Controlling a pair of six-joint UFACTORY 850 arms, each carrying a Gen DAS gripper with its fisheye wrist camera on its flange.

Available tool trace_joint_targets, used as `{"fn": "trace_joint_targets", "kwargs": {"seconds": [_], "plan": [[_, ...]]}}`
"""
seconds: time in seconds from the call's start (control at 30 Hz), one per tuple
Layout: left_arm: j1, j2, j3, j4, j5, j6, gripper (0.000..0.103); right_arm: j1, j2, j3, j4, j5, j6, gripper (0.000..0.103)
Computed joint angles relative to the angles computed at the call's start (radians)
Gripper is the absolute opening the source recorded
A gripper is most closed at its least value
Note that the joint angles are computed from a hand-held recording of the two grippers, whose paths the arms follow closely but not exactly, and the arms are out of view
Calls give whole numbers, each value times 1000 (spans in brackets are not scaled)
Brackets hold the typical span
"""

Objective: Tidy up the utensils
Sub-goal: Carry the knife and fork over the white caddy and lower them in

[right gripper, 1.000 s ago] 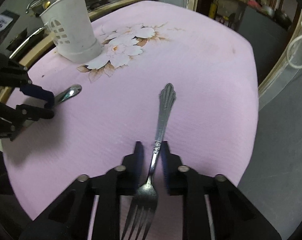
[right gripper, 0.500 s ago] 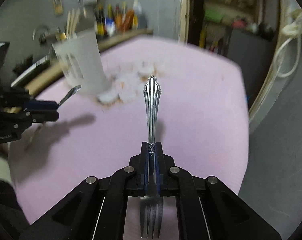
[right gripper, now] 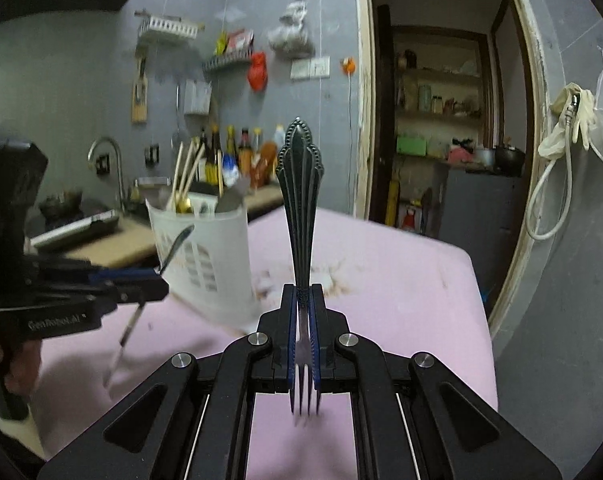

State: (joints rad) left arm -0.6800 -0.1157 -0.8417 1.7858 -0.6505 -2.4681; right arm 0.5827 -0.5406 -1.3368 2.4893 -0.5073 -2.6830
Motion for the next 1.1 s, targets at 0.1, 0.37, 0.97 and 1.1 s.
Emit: {"fn": "trace_joint_targets", "kwargs": {"seconds": [0.1,0.37,0.97,1.1], "plan": [[8,20,-3,32,-26,-31,12,1,-2,-14,2,-25,3,4],[29,81,5,78,-46,-44,12,4,-13,-54,-18,-52,39,4],[209,243,33,156,-142,-56,12,37,-135,-336,-118,-192,242,4],[293,229,45,266,-134,-194,12,57,-198,-418,-74,-217,220,4]]}}
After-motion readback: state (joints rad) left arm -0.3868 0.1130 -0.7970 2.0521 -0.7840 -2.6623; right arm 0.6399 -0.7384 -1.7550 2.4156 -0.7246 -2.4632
